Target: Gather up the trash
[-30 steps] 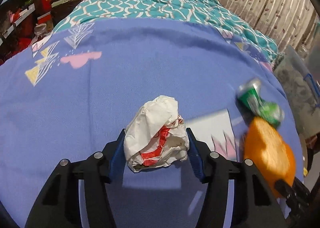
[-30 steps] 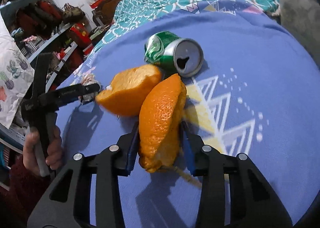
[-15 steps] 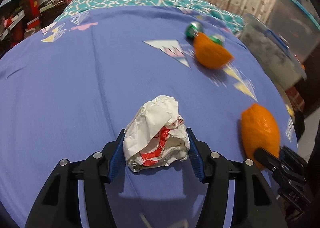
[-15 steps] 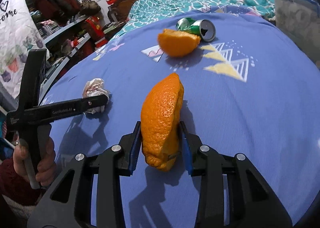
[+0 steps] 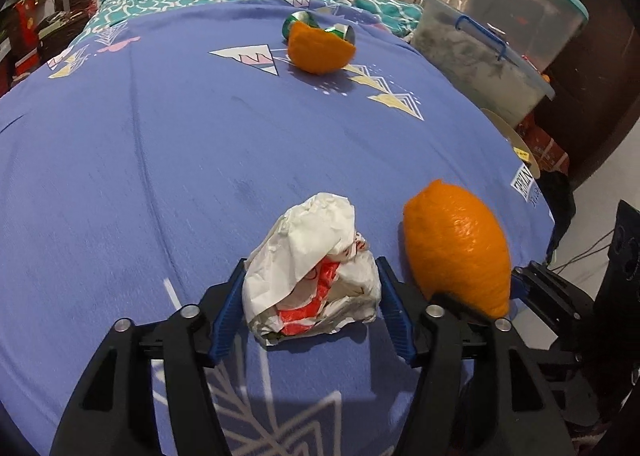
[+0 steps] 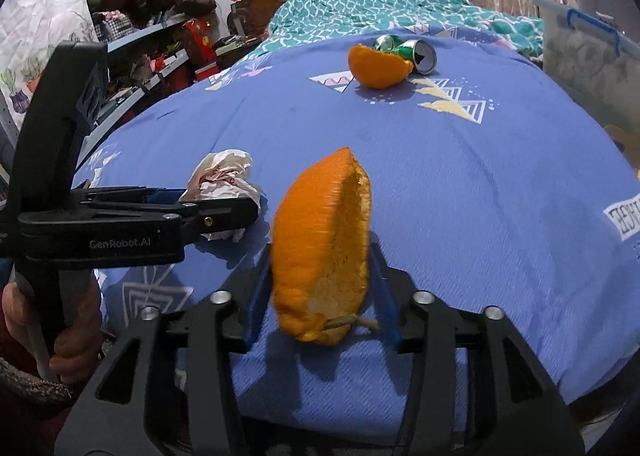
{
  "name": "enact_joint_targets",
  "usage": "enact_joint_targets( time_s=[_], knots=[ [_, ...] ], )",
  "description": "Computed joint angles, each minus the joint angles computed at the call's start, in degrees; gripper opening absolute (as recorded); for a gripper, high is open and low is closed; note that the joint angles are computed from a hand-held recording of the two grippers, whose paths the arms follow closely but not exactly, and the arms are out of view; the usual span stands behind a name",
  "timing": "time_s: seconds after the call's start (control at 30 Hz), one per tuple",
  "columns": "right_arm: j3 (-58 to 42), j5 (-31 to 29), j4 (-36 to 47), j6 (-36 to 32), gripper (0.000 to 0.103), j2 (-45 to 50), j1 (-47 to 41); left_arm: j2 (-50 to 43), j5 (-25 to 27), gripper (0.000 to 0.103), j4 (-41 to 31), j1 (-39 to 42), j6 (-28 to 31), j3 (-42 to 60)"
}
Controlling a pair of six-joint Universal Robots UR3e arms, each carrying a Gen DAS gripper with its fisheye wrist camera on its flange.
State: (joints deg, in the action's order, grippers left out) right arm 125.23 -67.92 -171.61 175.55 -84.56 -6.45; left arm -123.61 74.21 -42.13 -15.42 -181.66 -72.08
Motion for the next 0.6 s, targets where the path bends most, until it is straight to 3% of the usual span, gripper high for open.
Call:
enact_joint_targets(
  time_s=[0.1,0.17,0.27,0.6],
  knots=[
    [2.3,4.6,-0.9,0.4,0.082,-1.4,-2.4,0.3,0.2,0.078,-0.5,0.3,-0.2,-0.1],
    [3.9,7.2,-2.4,0.9,0.087,-2.4,-4.0,0.9,0.2,0.08,-0.3,0.9,-1.3,-1.1],
    [6.0,10.6,-3.6,1.4,0.09,-3.4,-6.4,1.8,-0.7,0.082,0.0,1.9,-2.1,-2.3],
    [3.6,9.9,-2.1,0.4,0.094,-1.3,-4.4,0.8,0.8,0.083,-0.5,1.2,-2.0,-0.7]
  ],
)
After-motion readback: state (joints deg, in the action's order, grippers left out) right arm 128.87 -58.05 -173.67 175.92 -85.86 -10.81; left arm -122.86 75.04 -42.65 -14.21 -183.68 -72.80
